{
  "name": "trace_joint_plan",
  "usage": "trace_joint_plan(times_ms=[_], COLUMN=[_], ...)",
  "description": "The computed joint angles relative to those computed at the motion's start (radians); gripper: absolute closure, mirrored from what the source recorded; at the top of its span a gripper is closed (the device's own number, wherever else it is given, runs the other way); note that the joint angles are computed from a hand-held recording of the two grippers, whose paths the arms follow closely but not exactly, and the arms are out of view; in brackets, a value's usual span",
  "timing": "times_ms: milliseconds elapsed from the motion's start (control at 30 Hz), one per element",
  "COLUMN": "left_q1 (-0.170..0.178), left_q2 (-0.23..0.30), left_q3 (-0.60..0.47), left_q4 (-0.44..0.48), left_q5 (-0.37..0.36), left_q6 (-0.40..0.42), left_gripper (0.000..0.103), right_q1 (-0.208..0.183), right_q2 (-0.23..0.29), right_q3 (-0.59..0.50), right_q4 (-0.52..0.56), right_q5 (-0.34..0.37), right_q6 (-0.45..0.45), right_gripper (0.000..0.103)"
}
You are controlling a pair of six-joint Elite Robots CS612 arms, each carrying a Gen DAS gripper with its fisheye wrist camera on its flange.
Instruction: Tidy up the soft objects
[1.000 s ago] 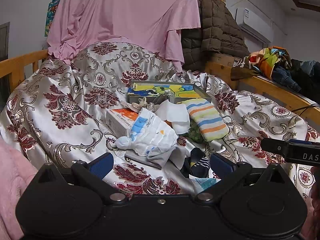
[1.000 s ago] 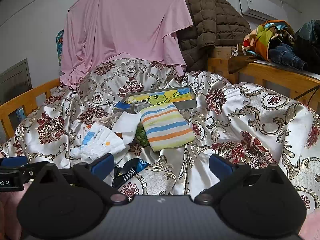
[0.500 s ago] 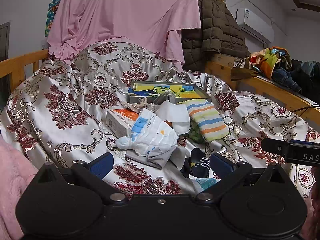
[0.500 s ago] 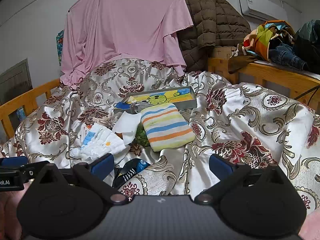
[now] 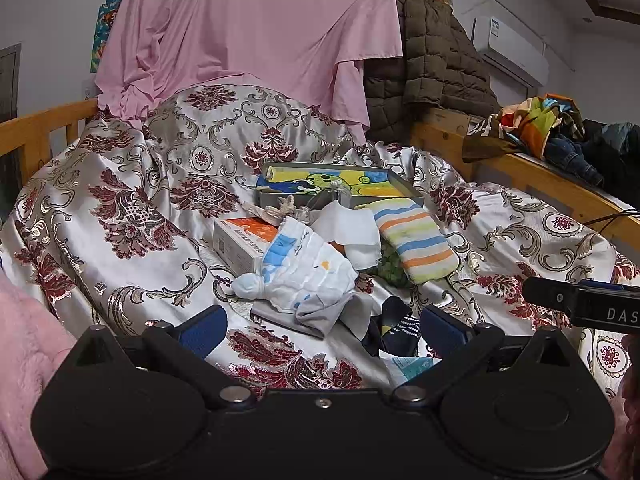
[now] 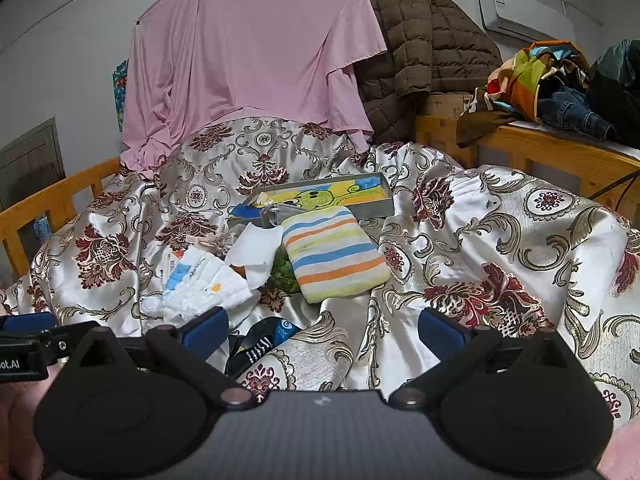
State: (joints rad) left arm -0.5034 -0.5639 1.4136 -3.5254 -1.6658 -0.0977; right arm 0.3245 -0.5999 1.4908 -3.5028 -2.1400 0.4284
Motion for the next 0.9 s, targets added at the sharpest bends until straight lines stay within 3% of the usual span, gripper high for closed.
trace_joint_plan(times_ms=[733,900], left_q1=[0.000,0.005], left_q2=[-0.001,-0.002], left_q3=[0.000,-0.012], left_q4=[0.003,0.061], left_q5=[-0.001,-0.032], left_q6=[0.001,0.010], left_gripper=[0.001,0.001], right_q1=[-0.002,-0.010], right_q2=[-0.003,-0.012], right_q3=[0.007,-0.008], right_q4=[-0.001,0.084], right_q5=[0.002,0.050], right_q6=[0.001,0.048], right_gripper=[0.000,0.000])
